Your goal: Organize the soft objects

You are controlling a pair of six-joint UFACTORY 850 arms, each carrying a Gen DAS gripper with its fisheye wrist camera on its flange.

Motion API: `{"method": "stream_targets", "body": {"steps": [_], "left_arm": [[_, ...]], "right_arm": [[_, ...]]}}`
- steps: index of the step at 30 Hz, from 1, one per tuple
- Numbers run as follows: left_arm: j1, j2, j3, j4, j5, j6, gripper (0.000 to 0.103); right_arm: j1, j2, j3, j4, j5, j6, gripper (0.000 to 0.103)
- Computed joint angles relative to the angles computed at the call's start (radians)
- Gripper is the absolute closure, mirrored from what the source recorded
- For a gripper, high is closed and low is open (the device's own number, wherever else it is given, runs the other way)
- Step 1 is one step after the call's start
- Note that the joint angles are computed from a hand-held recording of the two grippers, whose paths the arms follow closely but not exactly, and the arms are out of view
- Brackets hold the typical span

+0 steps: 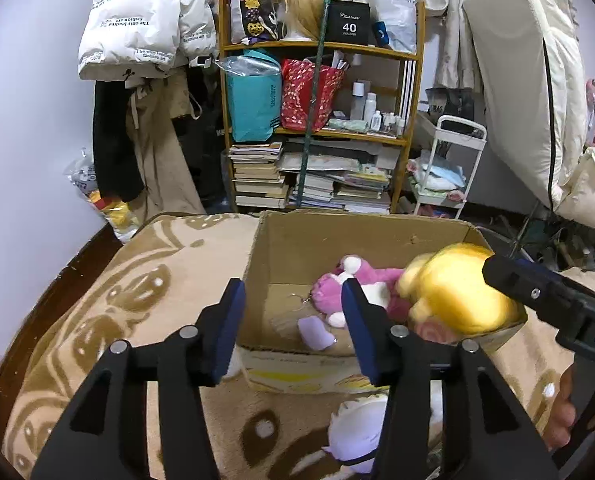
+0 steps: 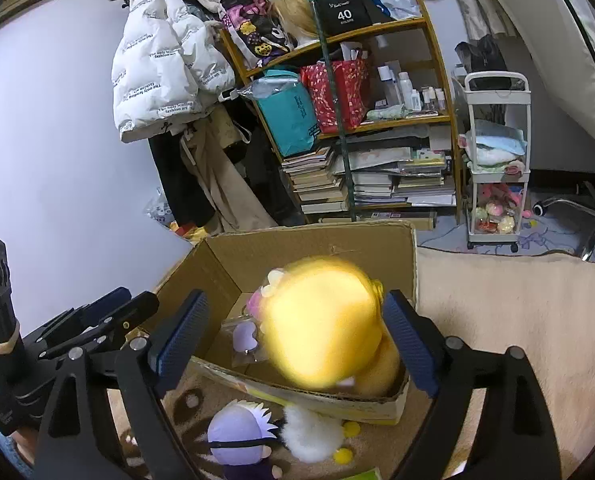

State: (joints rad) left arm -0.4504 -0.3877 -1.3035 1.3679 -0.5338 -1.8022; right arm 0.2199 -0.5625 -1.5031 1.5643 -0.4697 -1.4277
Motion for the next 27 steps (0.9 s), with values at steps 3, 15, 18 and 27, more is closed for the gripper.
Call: {"method": "stream_targets", "body": {"steps": [3,15,18,27], "left_arm": [[-0.002,0.011,0.010,-0.002,-0.010,0.001,0.047],[-0.033,0.072,0.067,-0.064,-0.081,0.038,0.014],[-0.050,0.096,0.090,-0.078,-0.108,0.043,0.009],[-0.100,0.152,0.130,-0.184,-0.152,0.119,0.009]], "right_arm": [[0.004,0.004,0.002,-0.026,0.012,0.021,0.010],[0.016,0.092,0.097,-0.012,0.068,-0.014,0.000],[0.014,0.122,0.126,-0.023,0.078,-0.013,0.000],[0.007,0.220,0.224,-0.070,0.101,-0.008,0.000]]}}
